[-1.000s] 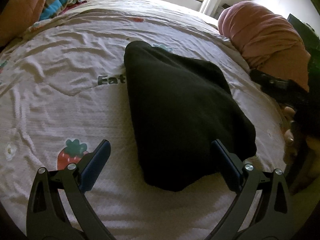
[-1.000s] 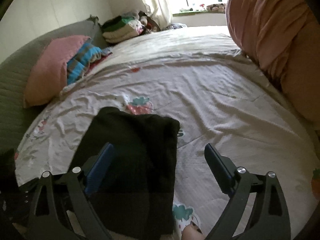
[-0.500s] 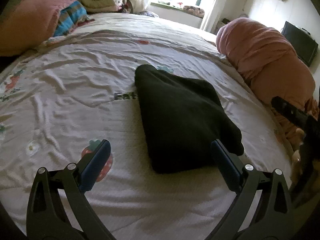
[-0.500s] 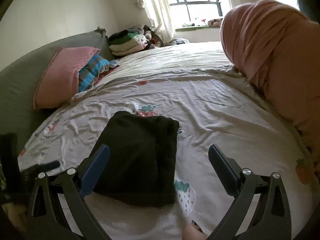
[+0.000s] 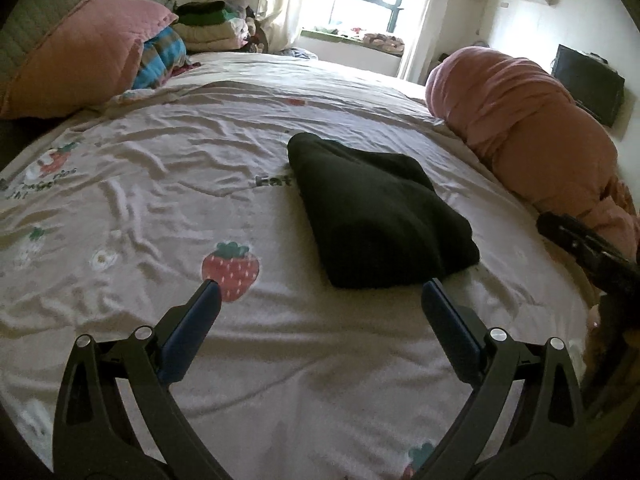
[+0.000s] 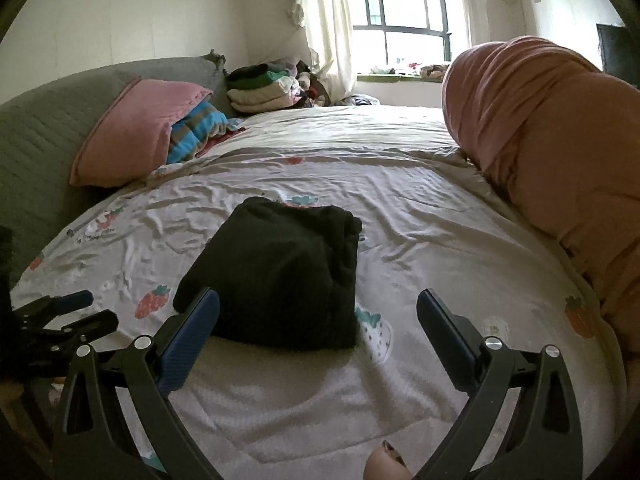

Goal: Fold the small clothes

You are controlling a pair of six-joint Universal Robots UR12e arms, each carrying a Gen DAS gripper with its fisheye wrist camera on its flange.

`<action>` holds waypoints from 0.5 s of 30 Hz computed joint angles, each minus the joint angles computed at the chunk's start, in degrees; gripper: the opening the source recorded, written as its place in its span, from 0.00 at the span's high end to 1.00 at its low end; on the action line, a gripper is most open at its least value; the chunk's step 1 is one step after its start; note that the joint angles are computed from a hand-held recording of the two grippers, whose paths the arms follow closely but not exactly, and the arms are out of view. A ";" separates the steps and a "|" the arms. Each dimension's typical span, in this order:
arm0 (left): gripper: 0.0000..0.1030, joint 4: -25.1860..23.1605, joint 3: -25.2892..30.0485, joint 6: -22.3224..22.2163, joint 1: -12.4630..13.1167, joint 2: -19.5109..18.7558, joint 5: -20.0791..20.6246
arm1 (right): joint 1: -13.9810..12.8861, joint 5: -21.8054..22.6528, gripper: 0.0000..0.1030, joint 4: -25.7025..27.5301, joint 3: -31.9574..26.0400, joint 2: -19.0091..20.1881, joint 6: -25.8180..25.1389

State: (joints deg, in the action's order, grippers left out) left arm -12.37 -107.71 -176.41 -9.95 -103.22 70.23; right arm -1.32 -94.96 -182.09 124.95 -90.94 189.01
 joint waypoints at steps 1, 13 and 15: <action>0.09 0.58 -0.72 -0.04 0.18 0.42 -0.31 | 0.48 -0.77 0.04 -0.59 0.46 -0.08 0.56; 0.09 4.77 -5.75 -1.31 2.25 2.60 -1.98 | 6.15 -10.44 0.04 -6.74 4.41 0.88 3.75; 0.09 4.58 -5.94 -1.08 2.42 2.47 -2.20 | 6.66 -11.28 0.04 -6.07 4.69 0.98 5.01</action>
